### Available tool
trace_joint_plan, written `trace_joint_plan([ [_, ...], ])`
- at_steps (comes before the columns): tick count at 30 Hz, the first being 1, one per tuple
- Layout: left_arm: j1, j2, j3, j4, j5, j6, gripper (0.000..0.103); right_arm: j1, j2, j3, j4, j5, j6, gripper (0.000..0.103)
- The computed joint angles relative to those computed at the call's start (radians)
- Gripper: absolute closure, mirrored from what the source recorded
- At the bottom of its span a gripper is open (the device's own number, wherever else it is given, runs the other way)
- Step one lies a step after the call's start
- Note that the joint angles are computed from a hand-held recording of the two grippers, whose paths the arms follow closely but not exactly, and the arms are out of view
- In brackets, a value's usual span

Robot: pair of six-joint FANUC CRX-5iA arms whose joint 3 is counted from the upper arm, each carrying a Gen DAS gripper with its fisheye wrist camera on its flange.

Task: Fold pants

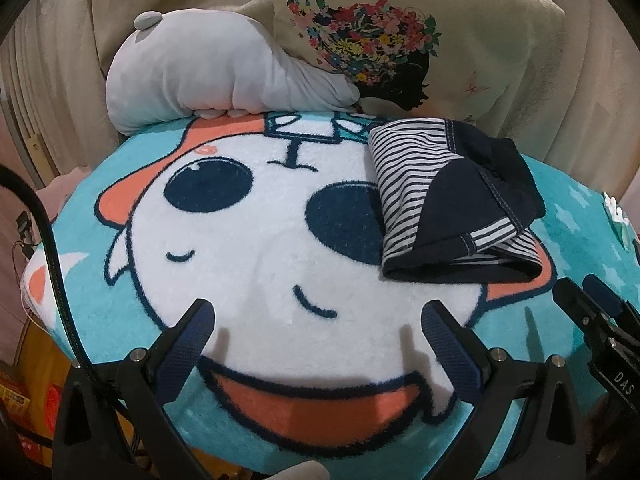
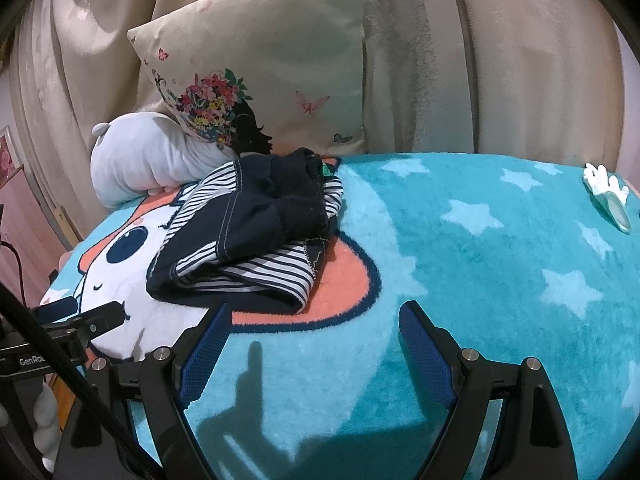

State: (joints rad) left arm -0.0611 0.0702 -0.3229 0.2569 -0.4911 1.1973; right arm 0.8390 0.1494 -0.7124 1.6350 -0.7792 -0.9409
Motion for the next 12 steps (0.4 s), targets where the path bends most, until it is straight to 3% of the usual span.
trace_joint_plan([
  [12,0.018,0.017,-0.002,0.04,0.006,-0.025,0.0,0.0,0.02,0.031,-0.026,0.028,0.054,0.015],
])
